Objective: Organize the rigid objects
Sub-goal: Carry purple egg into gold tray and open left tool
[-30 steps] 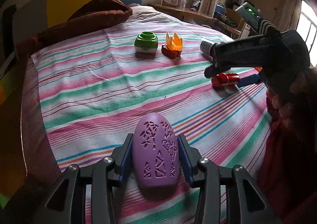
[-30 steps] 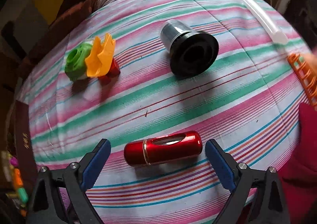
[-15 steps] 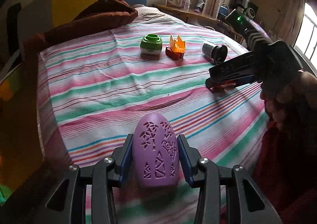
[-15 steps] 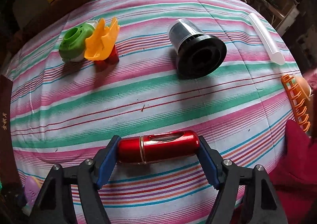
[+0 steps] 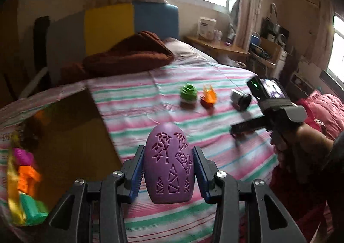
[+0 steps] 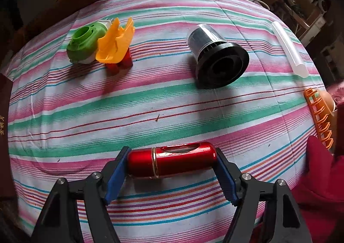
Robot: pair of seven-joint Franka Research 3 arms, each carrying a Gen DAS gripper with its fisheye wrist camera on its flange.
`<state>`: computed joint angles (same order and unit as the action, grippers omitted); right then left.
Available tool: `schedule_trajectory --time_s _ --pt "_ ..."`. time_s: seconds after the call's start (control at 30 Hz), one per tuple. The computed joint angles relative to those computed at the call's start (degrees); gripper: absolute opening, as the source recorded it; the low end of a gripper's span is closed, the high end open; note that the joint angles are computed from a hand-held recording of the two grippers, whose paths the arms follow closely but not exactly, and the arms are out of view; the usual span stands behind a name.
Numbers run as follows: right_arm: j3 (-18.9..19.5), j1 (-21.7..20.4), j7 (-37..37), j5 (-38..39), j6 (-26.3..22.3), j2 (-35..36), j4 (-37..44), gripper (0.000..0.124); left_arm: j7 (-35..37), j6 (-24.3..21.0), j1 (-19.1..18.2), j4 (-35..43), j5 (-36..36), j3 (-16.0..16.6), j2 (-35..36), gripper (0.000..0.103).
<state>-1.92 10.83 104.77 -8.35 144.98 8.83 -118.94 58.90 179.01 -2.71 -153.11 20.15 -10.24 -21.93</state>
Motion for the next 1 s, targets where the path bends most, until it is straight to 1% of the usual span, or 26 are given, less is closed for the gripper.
schedule_trajectory --time_s 0.1,0.13,0.17,0.23,0.3,0.33,0.4,0.5,0.53,0.63,0.67,0.73,0.77,0.8,0.83,0.87,0.9,0.93,1.0 --pt "-0.71 0.71 0.05 -0.21 0.16 -0.19 -0.23 0.075 -0.63 -0.93 1.20 -0.72 -0.05 0.32 -1.67 0.043" --pt "-0.34 2.04 2.66 -1.56 0.19 -0.37 -0.63 0.075 -1.03 -1.18 2.03 -0.96 0.12 0.09 -2.18 0.043" --pt "-0.93 2.66 2.70 -1.89 0.50 -0.51 -0.88 0.075 -1.54 -1.56 3.03 -1.19 0.39 -0.30 -2.72 0.043" --pt "-0.38 2.13 2.73 -2.36 0.84 -0.80 -1.34 0.075 -2.31 -1.87 4.37 -1.75 0.79 -0.41 -3.57 0.043" --pt "-0.25 2.48 3.38 -2.95 1.14 -1.00 -1.73 0.075 -2.89 -2.35 5.41 -2.30 0.88 -0.01 -4.38 0.043" --pt "0.05 2.35 3.78 -3.39 1.10 -1.08 -1.81 0.075 -3.48 -2.55 6.21 -2.38 1.10 -0.45 -4.52 0.043" --pt "-0.60 3.18 4.00 -3.79 1.07 -1.45 -2.21 0.075 -3.87 -2.88 6.80 -2.90 1.11 0.30 -5.03 0.043" --pt "-0.06 2.78 4.26 -4.51 1.21 -1.92 -2.75 0.075 -4.07 -3.44 7.31 -3.79 0.72 1.77 -5.64 0.043" --pt "-0.24 2.36 3.48 -4.33 1.34 -3.90 -4.73 0.075 -3.69 -3.58 6.79 -4.12 0.18 2.99 -5.70 0.043" --pt "-0.21 2.40 3.65 -4.67 1.26 -4.45 -5.20 0.075 -1.79 -4.33 4.75 -5.49 -2.81 7.89 -6.57 0.043" --pt "0.32 1.90 3.73 -4.80 1.19 -4.67 -5.37 0.075 -0.64 -4.47 3.80 -6.26 -4.39 10.56 -7.29 0.043" --pt "1.36 1.04 3.46 -4.75 1.53 -3.61 -4.56 0.075 0.25 -4.62 4.43 -7.34 -6.42 12.40 -8.44 0.043" --pt "1.36 0.93 1.91 -3.87 1.54 -4.08 -4.96 0.075 0.86 -4.71 4.79 -8.32 -7.80 14.38 -9.64 0.043" --pt "0.79 0.81 2.56 -4.25 -1.57 -6.48 -6.28 0.075 1.44 -4.84 5.14 -8.87 -8.78 15.28 -10.38 0.043" --pt "0.93 0.48 3.54 -4.87 -1.63 -6.88 -6.64 0.075 2.06 -5.30 6.07 -9.69 -9.66 16.40 -11.54 0.043" --pt "1.70 0.13 1.26 -3.88 1.50 -5.27 -6.04 0.075 2.68 -5.76 6.85 -10.22 -10.30 16.88 -12.37 0.043" --pt "1.63 0.23 2.56 -4.48 1.52 -5.03 -5.84 0.075 3.43 -6.28 7.38 -10.91 -11.01 17.60 -13.43 0.043" --pt "1.32 0.24 2.54 -4.56 1.26 -5.37 -6.02 0.075 4.59 -6.44 7.35 -11.81 -11.97 19.16 -14.59 0.043" --pt "0.50 1.08 2.62 -4.77 1.24 -5.72 -6.31 0.075 6.57 -6.81 7.47 -13.08 -13.67 20.95 -16.26 0.043"
